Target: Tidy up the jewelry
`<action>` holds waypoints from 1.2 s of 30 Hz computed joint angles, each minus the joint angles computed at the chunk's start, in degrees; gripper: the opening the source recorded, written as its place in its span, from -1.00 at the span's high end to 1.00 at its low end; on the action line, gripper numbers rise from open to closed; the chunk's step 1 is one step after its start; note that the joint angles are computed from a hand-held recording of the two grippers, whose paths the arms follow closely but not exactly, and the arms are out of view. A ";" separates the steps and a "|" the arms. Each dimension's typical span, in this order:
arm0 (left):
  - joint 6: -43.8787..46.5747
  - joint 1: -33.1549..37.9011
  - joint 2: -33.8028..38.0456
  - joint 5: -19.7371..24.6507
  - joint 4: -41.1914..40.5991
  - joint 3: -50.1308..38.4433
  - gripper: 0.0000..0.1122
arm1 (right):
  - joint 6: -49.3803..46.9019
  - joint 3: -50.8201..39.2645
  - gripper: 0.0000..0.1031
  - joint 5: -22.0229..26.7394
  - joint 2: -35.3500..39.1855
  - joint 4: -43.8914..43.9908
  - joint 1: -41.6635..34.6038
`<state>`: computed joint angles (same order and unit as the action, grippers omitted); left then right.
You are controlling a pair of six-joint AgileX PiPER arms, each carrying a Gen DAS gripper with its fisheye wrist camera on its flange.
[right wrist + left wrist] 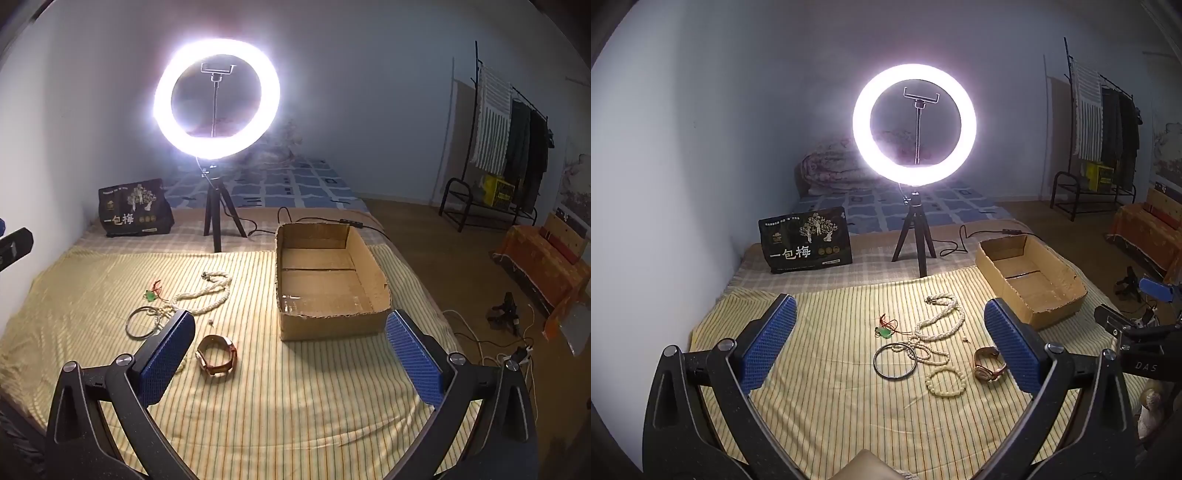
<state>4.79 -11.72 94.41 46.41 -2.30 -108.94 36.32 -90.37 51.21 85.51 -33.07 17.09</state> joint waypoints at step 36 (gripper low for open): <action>1.44 1.22 -0.07 0.81 -2.96 1.34 -0.84 | 0.97 0.53 -0.99 -0.01 -0.32 -0.86 -0.13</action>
<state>6.23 -10.50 94.33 47.22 -5.27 -107.60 37.29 -89.84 51.20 85.19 -33.93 16.95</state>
